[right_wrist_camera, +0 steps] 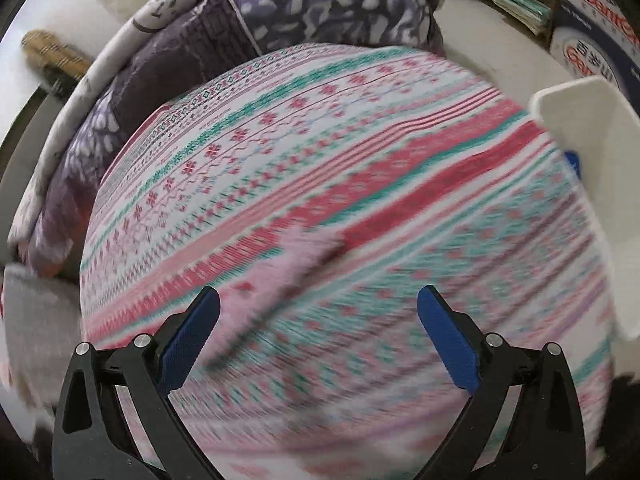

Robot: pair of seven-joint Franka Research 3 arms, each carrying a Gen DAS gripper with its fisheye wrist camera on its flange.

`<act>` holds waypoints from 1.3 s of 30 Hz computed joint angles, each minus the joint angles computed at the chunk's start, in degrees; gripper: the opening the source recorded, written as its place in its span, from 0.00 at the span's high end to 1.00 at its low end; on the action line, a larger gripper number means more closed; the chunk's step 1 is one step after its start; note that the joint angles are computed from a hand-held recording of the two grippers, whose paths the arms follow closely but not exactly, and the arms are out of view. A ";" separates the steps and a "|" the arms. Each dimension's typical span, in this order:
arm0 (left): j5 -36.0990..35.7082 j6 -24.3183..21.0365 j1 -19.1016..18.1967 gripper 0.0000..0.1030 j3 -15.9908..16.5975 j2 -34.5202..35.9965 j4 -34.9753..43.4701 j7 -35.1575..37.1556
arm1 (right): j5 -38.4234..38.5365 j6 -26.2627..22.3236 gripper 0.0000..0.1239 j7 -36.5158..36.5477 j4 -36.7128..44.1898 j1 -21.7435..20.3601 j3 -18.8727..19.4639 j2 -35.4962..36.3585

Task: Collect trash
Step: 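Grasp the blue-white card box with the left tool while the right tool grasps the pink fuzzy strip, then carry both to the white bin, open the right tool while the left tool releases the card box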

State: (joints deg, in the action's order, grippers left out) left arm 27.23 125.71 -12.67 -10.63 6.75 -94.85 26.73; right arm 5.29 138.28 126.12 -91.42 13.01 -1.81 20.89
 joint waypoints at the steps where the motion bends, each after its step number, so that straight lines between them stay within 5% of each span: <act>1: -0.28 0.53 0.22 0.42 0.10 -0.68 -0.63 0.12 | -0.88 -1.02 0.23 1.78 2.11 0.76 -0.31 1.55; 6: -1.04 1.83 1.16 0.42 0.19 -2.63 -2.93 1.03 | -11.68 -8.64 0.22 5.06 12.78 5.64 -2.72 8.46; 9: -1.98 2.49 1.64 0.42 0.19 -3.10 -3.61 1.49 | -15.60 -7.28 0.31 3.20 10.33 6.83 -3.09 7.19; 14: -3.83 3.80 2.46 0.42 0.24 -4.14 -4.89 2.43 | -15.04 0.01 0.75 -7.49 0.36 4.59 -0.38 0.80; 15: -3.67 3.86 2.49 0.42 0.19 -4.29 -5.00 2.44 | -11.78 0.96 0.76 -11.57 -1.42 3.01 1.00 -0.53; 21: -3.34 3.75 2.32 0.42 -0.15 -3.89 -4.70 3.18 | -3.13 2.51 0.78 -25.39 -9.50 0.46 2.80 -7.65; 39: 6.67 -0.08 -3.00 0.42 -0.84 2.47 2.88 0.24 | 5.01 13.10 0.78 -34.68 -17.14 -3.26 1.88 -16.67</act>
